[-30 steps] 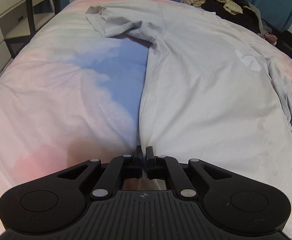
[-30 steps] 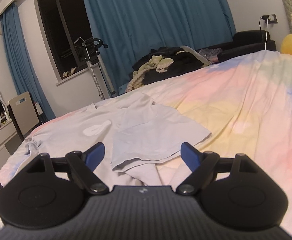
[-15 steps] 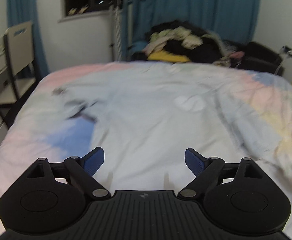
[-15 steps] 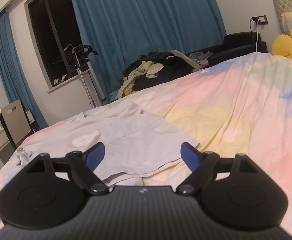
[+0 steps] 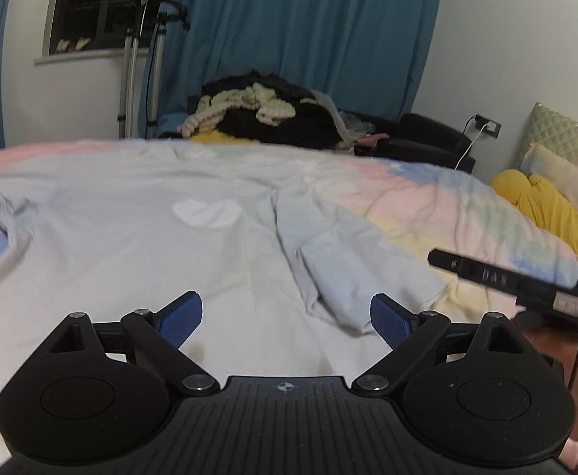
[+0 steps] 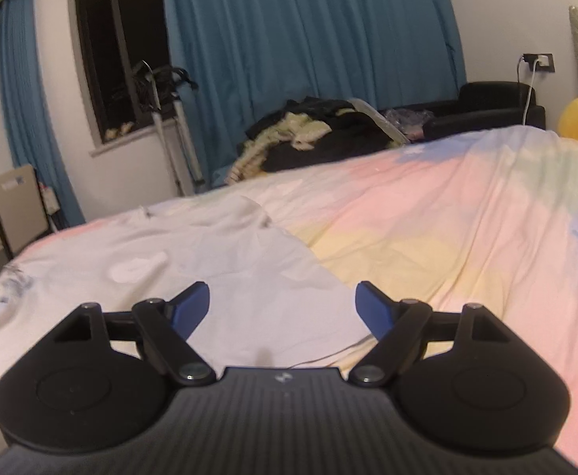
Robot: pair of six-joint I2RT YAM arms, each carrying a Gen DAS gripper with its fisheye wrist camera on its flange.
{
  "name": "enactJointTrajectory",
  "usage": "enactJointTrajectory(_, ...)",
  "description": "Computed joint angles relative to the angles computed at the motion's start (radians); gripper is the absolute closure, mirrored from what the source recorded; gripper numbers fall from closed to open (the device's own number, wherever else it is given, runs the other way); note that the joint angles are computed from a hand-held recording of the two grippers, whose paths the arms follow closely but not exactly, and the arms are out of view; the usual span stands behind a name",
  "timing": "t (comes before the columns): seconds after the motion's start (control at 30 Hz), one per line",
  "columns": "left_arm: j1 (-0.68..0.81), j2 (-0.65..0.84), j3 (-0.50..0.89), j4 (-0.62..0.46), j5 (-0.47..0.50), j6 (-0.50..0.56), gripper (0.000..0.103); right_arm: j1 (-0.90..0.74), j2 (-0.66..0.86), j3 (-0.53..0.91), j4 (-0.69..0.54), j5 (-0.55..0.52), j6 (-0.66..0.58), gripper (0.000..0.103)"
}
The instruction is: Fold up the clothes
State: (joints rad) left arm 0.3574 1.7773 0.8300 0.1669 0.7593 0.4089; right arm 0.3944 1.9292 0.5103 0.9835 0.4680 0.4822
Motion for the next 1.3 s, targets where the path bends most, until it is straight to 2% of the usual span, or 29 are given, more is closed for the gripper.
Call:
enactJointTrajectory(0.13, -0.036, 0.120, 0.070, -0.007, -0.051, -0.008, 0.009, -0.078, 0.125, 0.093, -0.036, -0.035, 0.052, 0.022)
enactJointTrajectory(0.23, -0.038, 0.178, 0.127, -0.031, -0.053, -0.042, 0.009, -0.134, 0.193, 0.140, -0.054, -0.113, 0.097, 0.031)
enactJointTrajectory(0.3, -0.030, 0.208, 0.173, -0.087, -0.039, -0.074, 0.009, -0.148, 0.215, 0.135, -0.008, -0.160, 0.095, 0.051)
enactJointTrajectory(0.37, -0.020, 0.231, 0.209, -0.139, -0.011, -0.094, 0.009, -0.140, 0.216, 0.131, 0.016, -0.173, 0.073, 0.059)
enactJointTrajectory(0.47, -0.012, 0.226, 0.203, -0.144, -0.005, -0.099, 0.009, -0.112, 0.203, 0.130, 0.033, -0.166, 0.048, 0.089)
enactJointTrajectory(0.57, -0.010, 0.218, 0.198, -0.153, -0.005, -0.104, 0.009, -0.083, 0.173, 0.142, -0.011, -0.111, 0.037, 0.098)
enactJointTrajectory(0.77, -0.004, 0.197, 0.181, -0.157, -0.007, -0.100, 0.009, -0.166, 0.031, 0.171, -0.130, -0.097, 0.008, 0.099)
enactJointTrajectory(0.87, 0.001, 0.194, 0.179, -0.159, -0.002, -0.104, 0.009, -0.251, -0.046, 0.241, -0.252, -0.113, -0.038, 0.099)
enactJointTrajectory(0.97, -0.008, 0.211, 0.201, -0.180, 0.003, -0.119, 0.009, -0.339, -0.060, 0.353, -0.374, -0.120, -0.109, 0.099)
enactJointTrajectory(1.13, -0.038, 0.234, 0.209, -0.179, -0.011, -0.095, 0.009, -0.460, 0.069, 0.584, -0.513, -0.143, -0.199, 0.099)
enactJointTrajectory(1.3, -0.064, 0.255, 0.201, -0.155, -0.030, -0.068, 0.007, -0.493, 0.304, 0.783, -0.552, -0.142, -0.281, 0.099)
